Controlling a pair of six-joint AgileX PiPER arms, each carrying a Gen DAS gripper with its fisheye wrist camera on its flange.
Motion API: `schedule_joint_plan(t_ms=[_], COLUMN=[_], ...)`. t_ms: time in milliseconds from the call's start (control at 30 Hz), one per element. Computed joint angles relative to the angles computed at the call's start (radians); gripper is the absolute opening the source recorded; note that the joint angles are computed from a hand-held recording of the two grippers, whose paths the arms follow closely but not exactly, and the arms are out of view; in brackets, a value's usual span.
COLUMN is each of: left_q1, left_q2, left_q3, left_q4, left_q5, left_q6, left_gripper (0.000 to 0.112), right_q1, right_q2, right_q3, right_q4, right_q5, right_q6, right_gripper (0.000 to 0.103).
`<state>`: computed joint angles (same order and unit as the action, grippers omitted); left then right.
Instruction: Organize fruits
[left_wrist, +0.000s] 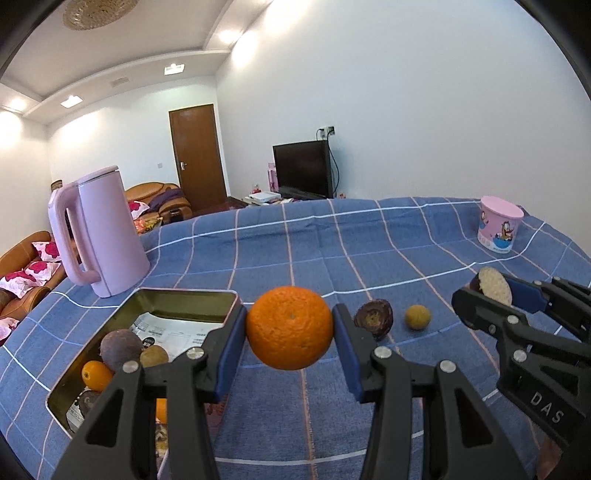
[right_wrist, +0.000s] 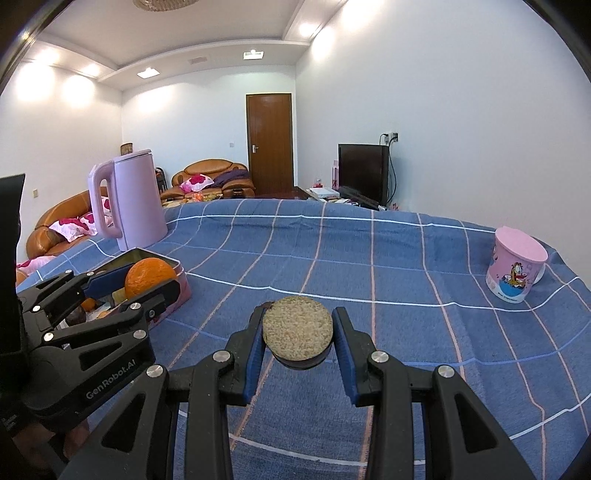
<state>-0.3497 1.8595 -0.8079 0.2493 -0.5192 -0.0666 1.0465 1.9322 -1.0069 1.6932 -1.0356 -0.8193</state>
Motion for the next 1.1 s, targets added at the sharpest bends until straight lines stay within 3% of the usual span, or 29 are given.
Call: schedule_joint_plan(t_ms=[533,1100], left_q1=[0.031,0.151], left_q2=[-0.021,-0.040], left_q3=[0.048,0.047], left_q4=[0.018,0.141], left_q5=[-0.057,-0.027], left_q6=[-0.022,-0.130], left_gripper=[0.049,0.049], right_q1=[0.034,-0.009], right_q2=[0.016,0.094], right_q3=[-0.016,-0.183], right_q4=[0.011,0.018], right_q5=[-0.076,0.032], right_q6=[-0.018,-0.160], right_gripper=[0.037,0.037])
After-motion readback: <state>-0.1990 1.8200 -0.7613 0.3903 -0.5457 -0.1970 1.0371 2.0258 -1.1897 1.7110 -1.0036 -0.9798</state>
